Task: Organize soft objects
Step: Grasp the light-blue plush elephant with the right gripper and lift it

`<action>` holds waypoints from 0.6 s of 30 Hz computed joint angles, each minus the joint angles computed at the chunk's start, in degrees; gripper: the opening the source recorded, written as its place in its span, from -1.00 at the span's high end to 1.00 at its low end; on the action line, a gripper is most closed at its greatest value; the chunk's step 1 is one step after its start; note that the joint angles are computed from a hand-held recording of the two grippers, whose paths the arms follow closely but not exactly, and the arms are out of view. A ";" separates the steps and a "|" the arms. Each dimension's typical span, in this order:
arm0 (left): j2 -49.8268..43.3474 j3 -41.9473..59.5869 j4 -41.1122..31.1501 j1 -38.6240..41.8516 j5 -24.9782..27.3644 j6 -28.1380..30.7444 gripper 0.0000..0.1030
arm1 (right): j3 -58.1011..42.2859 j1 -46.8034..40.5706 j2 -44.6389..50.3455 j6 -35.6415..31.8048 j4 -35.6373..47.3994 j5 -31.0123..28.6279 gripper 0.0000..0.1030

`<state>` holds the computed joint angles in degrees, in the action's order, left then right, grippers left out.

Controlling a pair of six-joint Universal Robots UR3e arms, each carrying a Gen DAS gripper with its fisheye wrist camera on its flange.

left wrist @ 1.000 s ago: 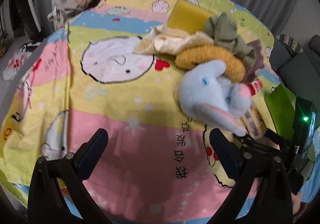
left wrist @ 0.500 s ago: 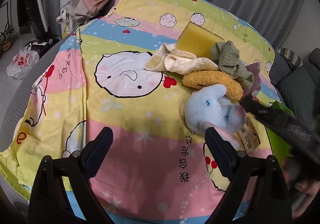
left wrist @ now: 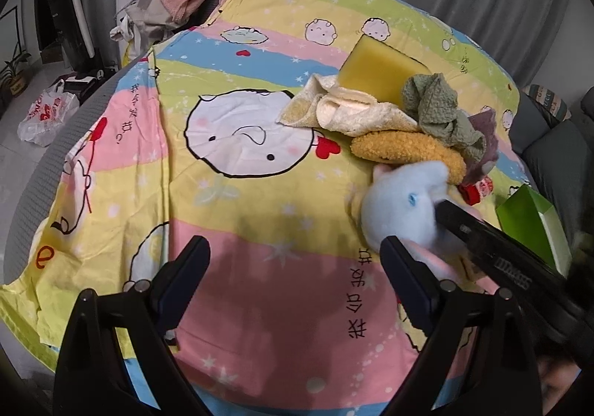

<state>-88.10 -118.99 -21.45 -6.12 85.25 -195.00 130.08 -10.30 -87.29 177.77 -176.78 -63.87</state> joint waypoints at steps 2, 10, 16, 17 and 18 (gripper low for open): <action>1.07 -0.71 0.04 0.62 -1.06 0.08 -0.79 | 4.11 -3.63 -5.13 -0.91 2.54 5.94 0.42; 4.89 -4.36 -4.19 8.17 -18.44 2.88 -0.78 | 7.83 -10.42 -26.46 -14.01 31.43 14.80 0.42; 3.52 -3.35 -7.93 7.93 -22.38 5.12 -0.77 | 5.51 -14.69 -27.08 -18.28 43.01 15.93 -0.36; 3.32 -3.13 -8.46 7.64 -22.69 5.56 -0.77 | 5.68 -17.04 -28.36 -19.56 46.17 17.83 -0.58; 3.29 -3.17 -8.79 7.15 -22.91 5.89 -0.77 | 6.08 -19.86 -30.07 -21.28 49.73 20.37 -0.61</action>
